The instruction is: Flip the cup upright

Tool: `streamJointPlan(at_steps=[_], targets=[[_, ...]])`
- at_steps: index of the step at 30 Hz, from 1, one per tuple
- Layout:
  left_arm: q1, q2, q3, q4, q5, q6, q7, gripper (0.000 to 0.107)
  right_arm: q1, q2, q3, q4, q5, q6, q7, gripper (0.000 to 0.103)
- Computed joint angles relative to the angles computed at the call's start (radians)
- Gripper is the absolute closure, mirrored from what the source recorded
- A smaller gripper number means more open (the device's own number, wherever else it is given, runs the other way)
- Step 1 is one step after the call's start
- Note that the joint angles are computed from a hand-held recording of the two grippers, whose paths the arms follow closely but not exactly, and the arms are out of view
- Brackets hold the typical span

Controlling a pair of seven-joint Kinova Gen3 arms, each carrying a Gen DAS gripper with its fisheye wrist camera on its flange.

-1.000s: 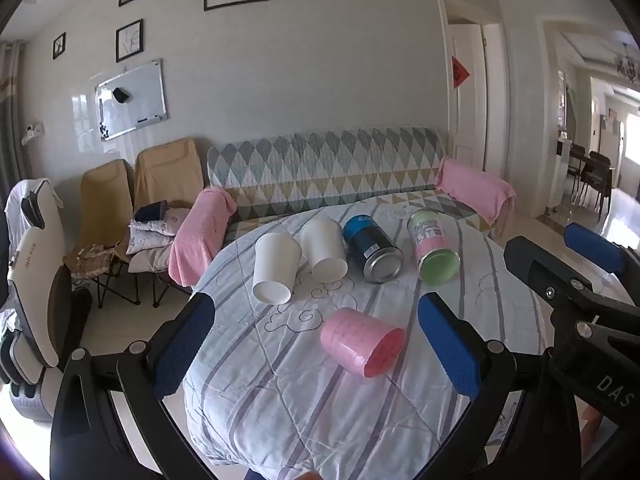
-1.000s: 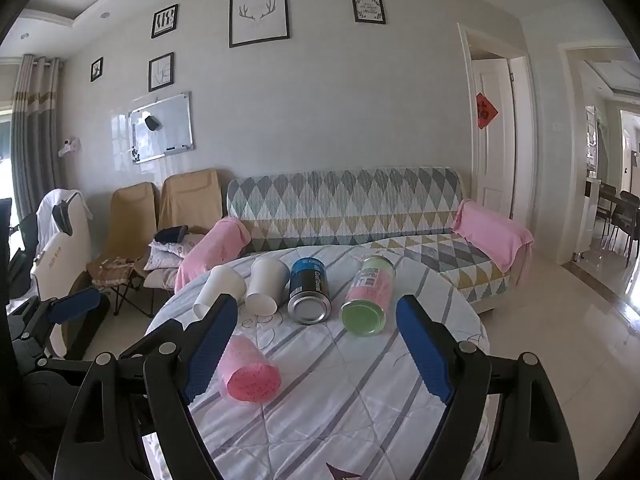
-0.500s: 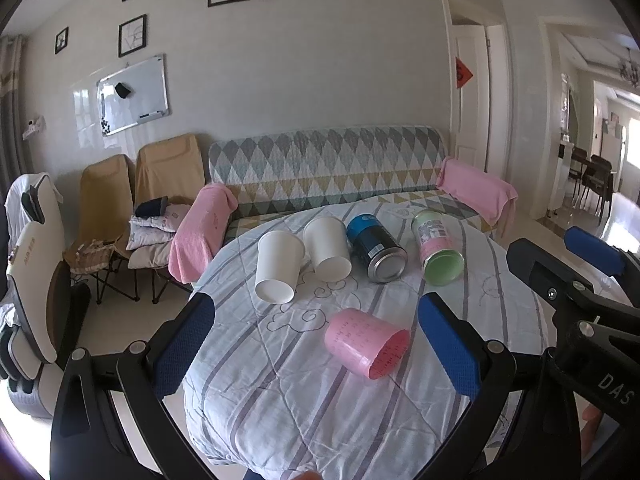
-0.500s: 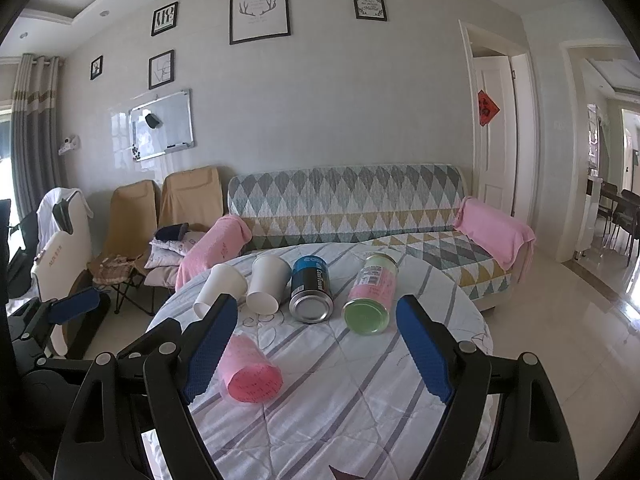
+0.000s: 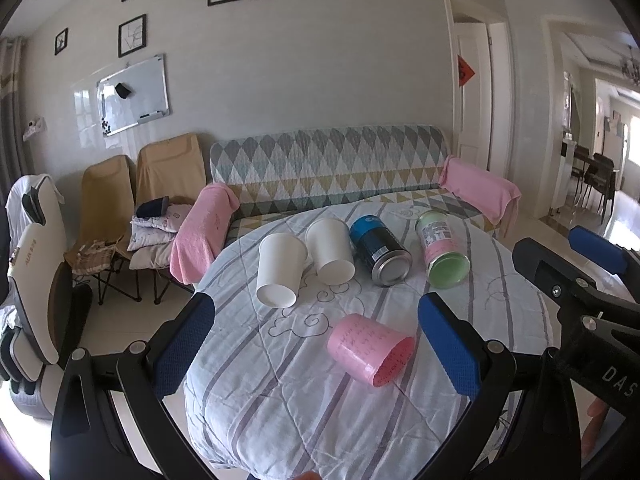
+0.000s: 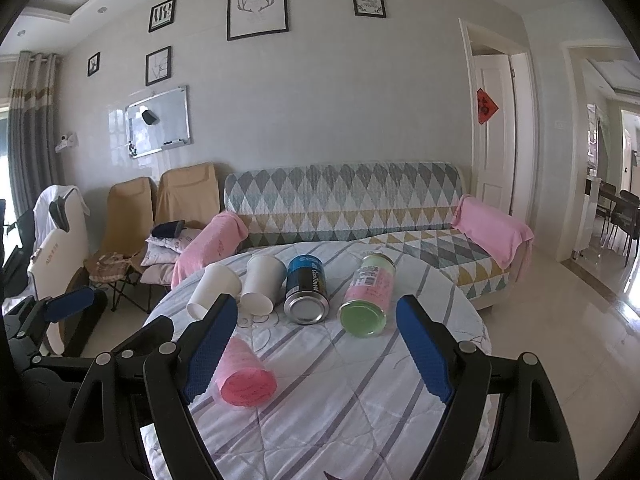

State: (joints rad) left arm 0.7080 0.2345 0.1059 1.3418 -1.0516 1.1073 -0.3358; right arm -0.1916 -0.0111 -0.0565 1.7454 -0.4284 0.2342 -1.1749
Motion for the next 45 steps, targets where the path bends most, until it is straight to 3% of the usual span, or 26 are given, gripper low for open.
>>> streamJointPlan(at_steps=[12, 26, 33, 40, 45], targets=[[-0.016, 0.045, -0.035, -0.090, 0.056, 0.013, -0.075, 0.005, 0.061, 0.056, -0.015, -0.081, -0.049, 0.078, 0.025, 0.020], [-0.041, 0.021, -0.045, -0.049, 0.054, -0.018, -0.008, 0.005, 0.075, 0.080, -0.048, -0.105, -0.031, 0.086, 0.014, 0.020], [-0.066, 0.032, -0.036, -0.077, 0.120, -0.027, -0.073, 0.005, 0.066, 0.088, -0.045, -0.119, 0.022, 0.101, -0.033, 0.020], [-0.096, 0.051, -0.032, -0.127, 0.279, -0.016, -0.206, 0.005, 0.063, 0.090, -0.040, -0.120, 0.059, 0.119, -0.078, 0.020], [-0.069, 0.068, -0.047, -0.142, 0.286, 0.003, -0.222, 0.005, 0.063, 0.090, -0.037, -0.122, 0.081, 0.137, -0.108, 0.020]])
